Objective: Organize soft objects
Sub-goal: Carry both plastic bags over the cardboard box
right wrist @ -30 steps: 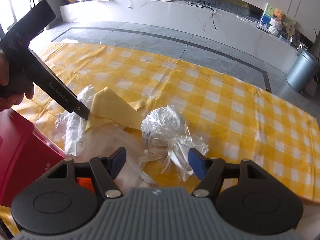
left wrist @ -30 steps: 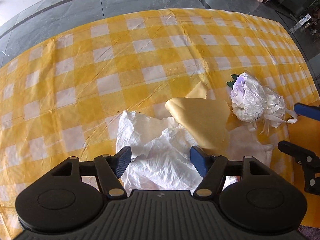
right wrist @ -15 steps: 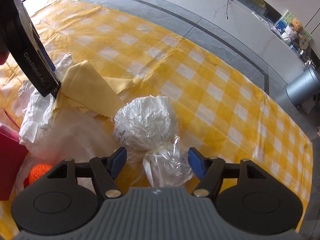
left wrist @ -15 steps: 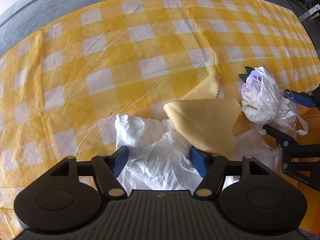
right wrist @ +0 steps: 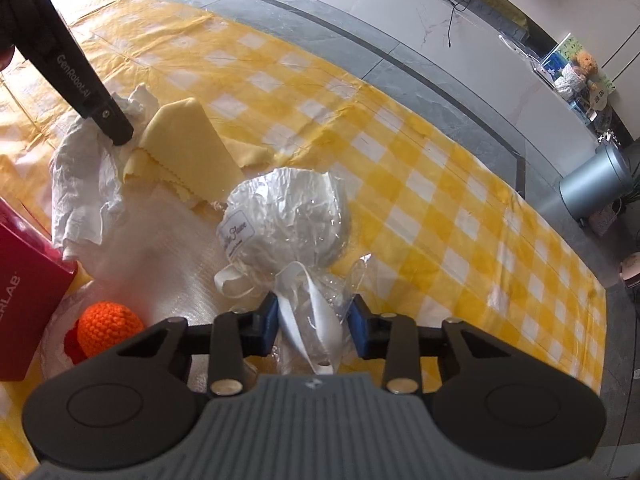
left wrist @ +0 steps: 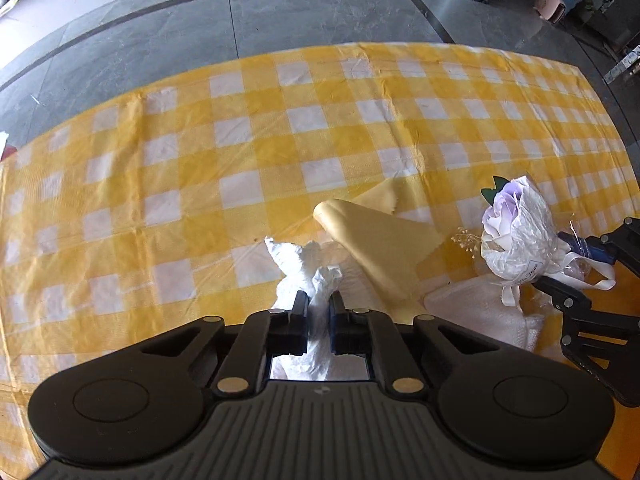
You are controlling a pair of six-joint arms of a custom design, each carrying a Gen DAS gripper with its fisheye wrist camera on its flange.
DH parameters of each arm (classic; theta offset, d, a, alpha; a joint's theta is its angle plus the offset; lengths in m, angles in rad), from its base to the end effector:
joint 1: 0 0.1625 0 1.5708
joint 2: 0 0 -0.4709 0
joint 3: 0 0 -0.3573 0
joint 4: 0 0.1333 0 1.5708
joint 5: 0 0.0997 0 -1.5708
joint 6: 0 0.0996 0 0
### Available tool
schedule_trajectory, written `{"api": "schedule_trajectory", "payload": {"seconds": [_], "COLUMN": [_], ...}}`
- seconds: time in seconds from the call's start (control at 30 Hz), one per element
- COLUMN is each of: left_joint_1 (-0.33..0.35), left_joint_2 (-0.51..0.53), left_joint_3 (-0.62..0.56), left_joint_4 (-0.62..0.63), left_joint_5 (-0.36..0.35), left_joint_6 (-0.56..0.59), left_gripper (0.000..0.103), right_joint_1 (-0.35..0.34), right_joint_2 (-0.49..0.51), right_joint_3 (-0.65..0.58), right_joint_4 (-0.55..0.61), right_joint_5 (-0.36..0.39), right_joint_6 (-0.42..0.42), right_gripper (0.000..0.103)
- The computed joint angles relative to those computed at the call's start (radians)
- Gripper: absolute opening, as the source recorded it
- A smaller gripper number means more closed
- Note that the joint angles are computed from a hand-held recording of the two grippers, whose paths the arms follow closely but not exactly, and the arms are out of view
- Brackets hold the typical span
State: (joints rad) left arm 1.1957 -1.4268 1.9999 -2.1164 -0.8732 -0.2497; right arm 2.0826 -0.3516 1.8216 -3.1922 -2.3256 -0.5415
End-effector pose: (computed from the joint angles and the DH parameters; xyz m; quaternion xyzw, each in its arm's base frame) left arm 0.0131 -0.5053 0.3557 0.0636 0.9376 -0.0927 0.3292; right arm 0.3445 -0.4804 -0.0875 0.4418 -0.8154 0.0648 0.3685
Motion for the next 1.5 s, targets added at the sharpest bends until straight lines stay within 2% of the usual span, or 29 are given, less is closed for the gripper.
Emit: {"api": "schedule_trajectory", "payload": {"seconds": [0.23, 0.33, 0.53, 0.7, 0.87, 1.1, 1.37, 1.5], "left_joint_1": [-0.093, -0.133, -0.257, -0.352, -0.481, -0.667, -0.913, -1.016], "left_joint_2": [-0.073, -0.110, -0.187, -0.244, -0.320, -0.411, -0.537, -0.584], "left_joint_3": [-0.007, -0.009, 0.016, 0.012, 0.029, 0.082, 0.188, 0.245], "left_joint_4": [0.103, 0.120, 0.220, 0.353, 0.506, 0.702, 0.836, 0.843], "left_joint_5": [0.081, 0.071, 0.123, 0.138, 0.143, 0.090, 0.019, -0.015], "left_joint_6": [-0.074, -0.089, -0.161, -0.258, -0.368, -0.562, -0.809, -0.917], "left_gripper": [0.009, 0.009, 0.009, 0.009, 0.009, 0.009, 0.009, 0.009], "right_joint_1": [0.050, 0.072, 0.127, 0.179, 0.232, 0.300, 0.350, 0.359], "right_joint_2": [-0.052, -0.079, -0.139, -0.191, -0.258, -0.348, -0.422, -0.431], "right_joint_3": [0.037, 0.057, 0.113, 0.157, 0.222, 0.348, 0.526, 0.613], "right_joint_4": [0.004, 0.021, 0.017, 0.029, 0.013, -0.022, -0.125, -0.220], "right_joint_5": [0.002, -0.001, 0.000, -0.013, -0.016, -0.015, 0.014, 0.033], "right_joint_6": [0.030, 0.060, 0.092, 0.111, 0.140, 0.200, 0.326, 0.396], "right_gripper": [0.036, 0.036, 0.036, 0.036, 0.036, 0.036, 0.036, 0.036]}}
